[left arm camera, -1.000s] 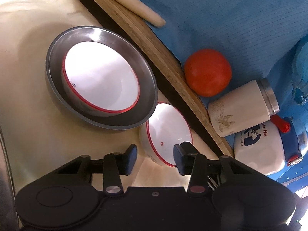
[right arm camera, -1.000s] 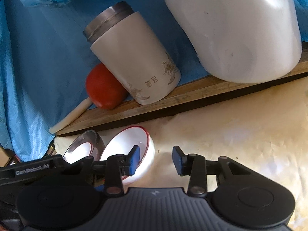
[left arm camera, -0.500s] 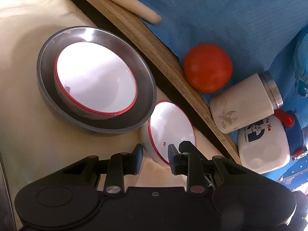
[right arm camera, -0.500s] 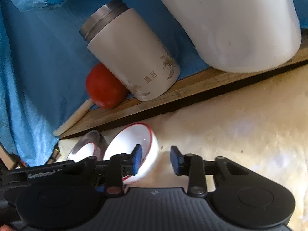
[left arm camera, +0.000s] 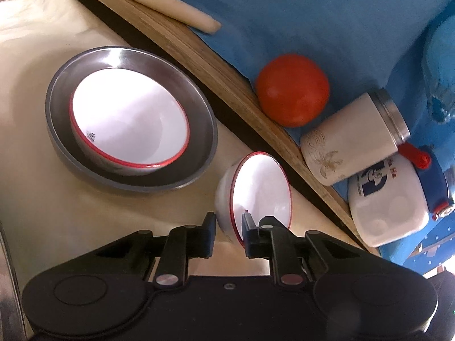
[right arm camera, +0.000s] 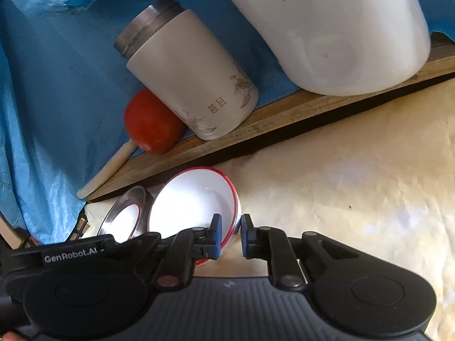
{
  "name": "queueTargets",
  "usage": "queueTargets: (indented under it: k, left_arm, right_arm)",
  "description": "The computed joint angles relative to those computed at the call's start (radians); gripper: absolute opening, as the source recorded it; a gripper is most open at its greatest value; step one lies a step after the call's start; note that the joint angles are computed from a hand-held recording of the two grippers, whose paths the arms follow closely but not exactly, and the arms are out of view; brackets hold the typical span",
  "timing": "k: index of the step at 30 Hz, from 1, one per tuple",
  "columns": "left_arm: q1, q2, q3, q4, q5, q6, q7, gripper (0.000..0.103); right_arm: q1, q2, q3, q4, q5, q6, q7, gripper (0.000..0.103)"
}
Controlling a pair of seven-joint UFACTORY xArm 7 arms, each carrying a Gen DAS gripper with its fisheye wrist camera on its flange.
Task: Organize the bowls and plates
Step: 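Close both tools on the second bowl's rim and lift it, then carry the second white bowl over the steel bowl holding the first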
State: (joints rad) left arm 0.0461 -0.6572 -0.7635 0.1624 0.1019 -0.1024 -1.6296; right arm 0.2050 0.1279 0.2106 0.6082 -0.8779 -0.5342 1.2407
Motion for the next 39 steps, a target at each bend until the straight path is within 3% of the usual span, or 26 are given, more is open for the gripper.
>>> queueTargets:
  k: [13, 19, 22, 26, 30, 39]
  left_arm:
    - [-0.046, -0.019, 0.042, 0.002, 0.004, -0.009, 0.032, 0.019]
    - [-0.09, -0.086, 0.066, -0.004, 0.004, 0.032, 0.048, 0.02]
    - [-0.131, -0.111, 0.111, -0.008, 0.01, 0.059, 0.061, 0.019]
    - [-0.173, -0.13, 0.167, -0.013, 0.009, 0.071, 0.075, 0.02]
    - [-0.196, -0.148, 0.201, -0.009, 0.009, 0.099, 0.088, 0.02]
    - [-0.279, -0.223, 0.313, -0.04, -0.007, 0.158, 0.132, 0.02]
  right_arm:
    - [0.037, -0.093, -0.033, -0.057, 0.044, 0.0, -0.039, 0.015]
    - [0.066, -0.148, -0.06, -0.103, 0.091, -0.029, -0.092, 0.015]
    - [0.078, -0.166, -0.074, -0.11, 0.091, -0.041, -0.096, 0.015]
    - [0.088, -0.187, -0.095, -0.109, 0.063, -0.044, -0.075, 0.015]
    - [0.091, -0.185, -0.118, -0.083, -0.031, -0.028, 0.022, 0.015]
    - [0.107, -0.193, -0.105, -0.01, -0.15, 0.024, 0.168, 0.015]
